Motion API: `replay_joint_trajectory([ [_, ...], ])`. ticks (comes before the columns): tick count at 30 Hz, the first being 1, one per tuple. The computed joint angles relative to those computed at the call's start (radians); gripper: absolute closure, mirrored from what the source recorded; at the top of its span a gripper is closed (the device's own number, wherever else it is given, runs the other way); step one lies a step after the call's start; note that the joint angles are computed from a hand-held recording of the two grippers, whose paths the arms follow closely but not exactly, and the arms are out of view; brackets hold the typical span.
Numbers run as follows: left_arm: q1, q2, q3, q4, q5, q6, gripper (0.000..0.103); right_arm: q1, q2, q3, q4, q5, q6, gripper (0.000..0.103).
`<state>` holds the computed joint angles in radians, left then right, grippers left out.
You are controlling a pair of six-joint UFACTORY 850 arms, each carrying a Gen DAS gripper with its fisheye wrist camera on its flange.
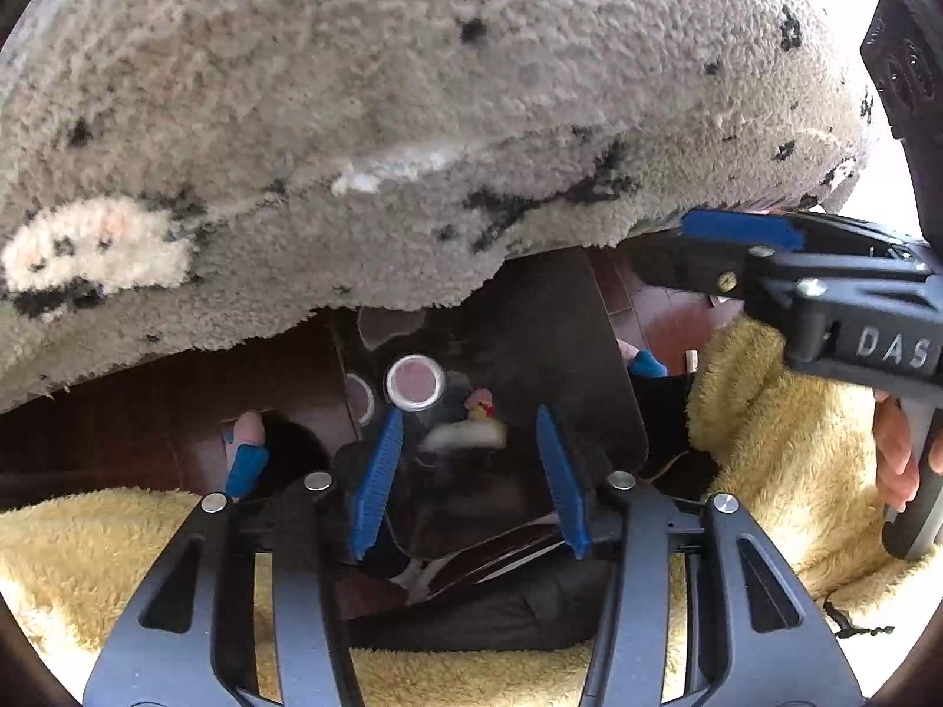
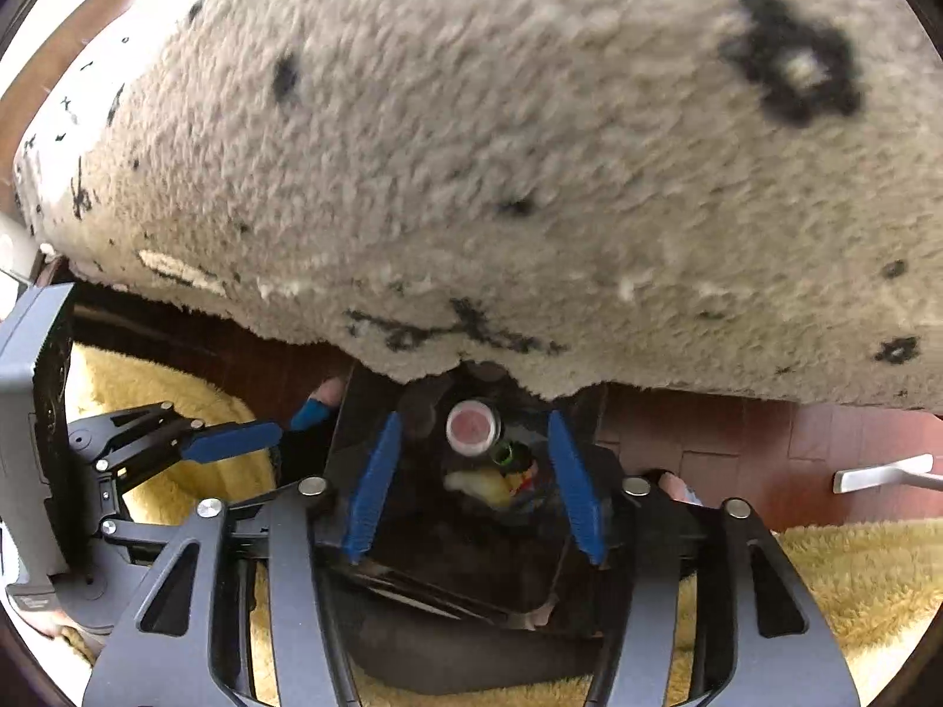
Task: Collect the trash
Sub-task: 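Open both grippers to drop the spool and bottle into the bin, then grasp the black cardboard box with the right gripper while the left grasps the green hand-cream tube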
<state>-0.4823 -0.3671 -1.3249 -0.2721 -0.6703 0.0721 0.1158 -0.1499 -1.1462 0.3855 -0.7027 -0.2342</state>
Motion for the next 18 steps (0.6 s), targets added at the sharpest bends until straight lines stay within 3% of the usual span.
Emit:
replay_joint_trajectory([
  [8, -0.011, 0.051, -0.018, 0.129, 0.037, -0.093, 0.035, -0.015, 0.062, -0.008, -0.076, 0.065, 0.075, 0.025],
  [18, 0.009, 0.078, -0.153, 0.315, 0.070, -0.212, 0.026, -0.044, 0.091, -0.114, -0.189, 0.151, 0.134, 0.023],
])
